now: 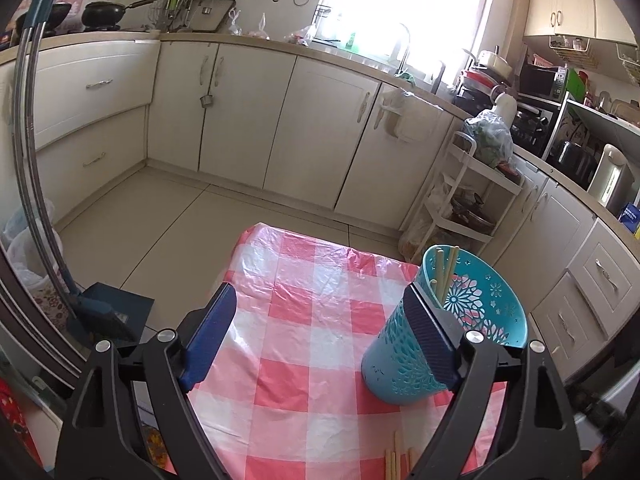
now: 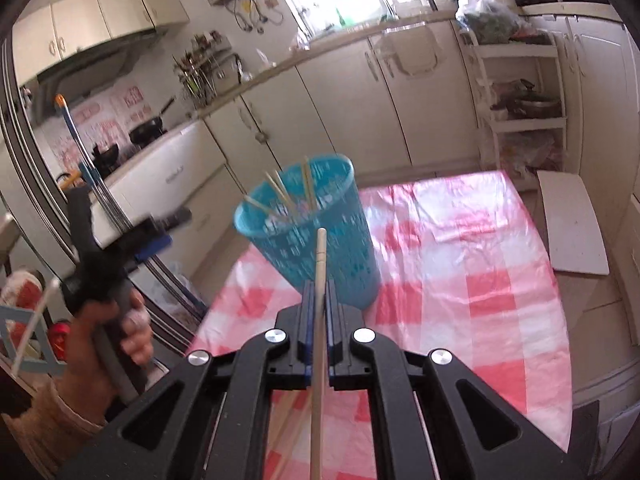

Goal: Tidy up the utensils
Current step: 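Carry the right gripper's chopstick over the basket and open the right gripper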

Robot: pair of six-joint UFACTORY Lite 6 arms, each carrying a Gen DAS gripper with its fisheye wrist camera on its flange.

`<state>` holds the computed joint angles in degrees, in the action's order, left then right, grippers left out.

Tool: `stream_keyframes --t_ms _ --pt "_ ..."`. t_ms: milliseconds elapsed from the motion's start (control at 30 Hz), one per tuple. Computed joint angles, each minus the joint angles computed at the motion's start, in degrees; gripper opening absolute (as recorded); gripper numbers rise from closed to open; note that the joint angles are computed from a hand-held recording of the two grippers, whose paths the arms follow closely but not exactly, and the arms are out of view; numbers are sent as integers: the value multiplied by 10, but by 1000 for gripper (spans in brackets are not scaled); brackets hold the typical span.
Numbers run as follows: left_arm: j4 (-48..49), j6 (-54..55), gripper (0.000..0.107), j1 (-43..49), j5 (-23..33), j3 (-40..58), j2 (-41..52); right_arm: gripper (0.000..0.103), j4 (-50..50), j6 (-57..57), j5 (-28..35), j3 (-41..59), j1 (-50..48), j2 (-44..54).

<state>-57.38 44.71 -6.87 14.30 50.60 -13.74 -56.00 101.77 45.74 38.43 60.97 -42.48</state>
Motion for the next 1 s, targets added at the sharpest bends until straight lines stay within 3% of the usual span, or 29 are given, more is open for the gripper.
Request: stream_keyframes --t_ms 100,267,467,667,867,1000 --pt "49 -49 84 -13 -12 1 2 6 -32 -23 -55 76 -63 43" --pt "60 -69 85 -14 -13 6 12 6 -131 7 -150 230 -182 205" --pt "79 -84 86 -18 -26 10 17 6 -229 102 -106 345 -227 360" --pt "188 -177 87 -45 -51 7 1 6 -253 121 -73 342 -228 412" --pt "328 -302 88 -71 -61 7 -2 6 -257 127 -74 299 -218 403" --pt "358 -328 89 -74 -58 6 -2 7 -239 102 -81 275 -206 386"
